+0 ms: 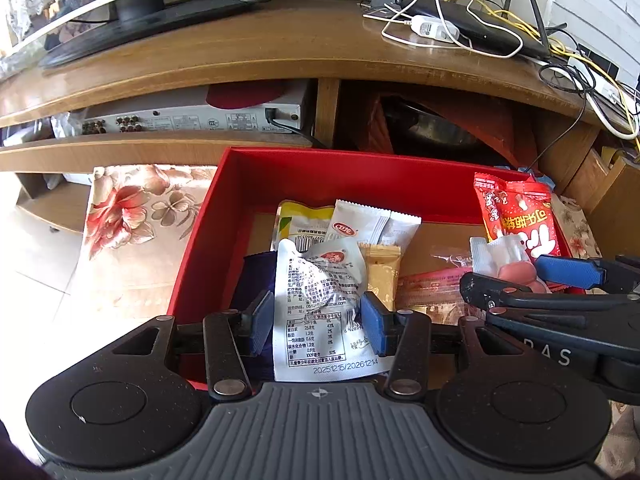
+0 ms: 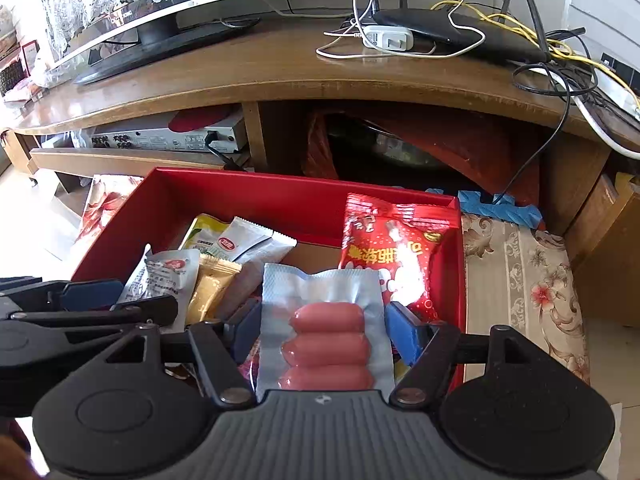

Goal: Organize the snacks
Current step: 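Lower both items into the red box and open both tools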

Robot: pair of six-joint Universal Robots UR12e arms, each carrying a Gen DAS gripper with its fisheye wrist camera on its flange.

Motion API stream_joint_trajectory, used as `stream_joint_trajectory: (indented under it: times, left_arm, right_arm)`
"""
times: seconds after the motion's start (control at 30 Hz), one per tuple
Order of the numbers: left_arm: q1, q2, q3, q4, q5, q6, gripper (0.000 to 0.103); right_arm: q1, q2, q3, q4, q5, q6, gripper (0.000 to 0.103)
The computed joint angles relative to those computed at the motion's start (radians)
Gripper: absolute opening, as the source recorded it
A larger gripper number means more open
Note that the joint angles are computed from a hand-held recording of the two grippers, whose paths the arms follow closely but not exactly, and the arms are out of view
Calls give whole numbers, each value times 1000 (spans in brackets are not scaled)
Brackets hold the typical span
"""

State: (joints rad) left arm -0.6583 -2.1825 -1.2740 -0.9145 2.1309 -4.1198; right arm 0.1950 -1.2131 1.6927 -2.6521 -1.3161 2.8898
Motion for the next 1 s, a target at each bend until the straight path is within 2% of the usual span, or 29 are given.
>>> stream_joint_trajectory:
  times: [0.23, 0.37, 0.7, 1.0]
  left_arm:
    - [-5, 2, 2, 2, 16, 11, 55]
    - [-9, 7, 2, -8, 32, -2, 64]
    - [-22, 36, -30, 31, 44, -32, 74]
    - [-44, 45, -33, -5, 79, -71, 87]
  right_arm:
    - [-2, -8, 4, -2, 3, 10, 68]
    - [-3, -16, 10, -9, 5, 21, 67]
    - [-7, -61, 46, -47, 10, 21, 67]
    - [-18, -112, 100, -53, -9, 28, 67]
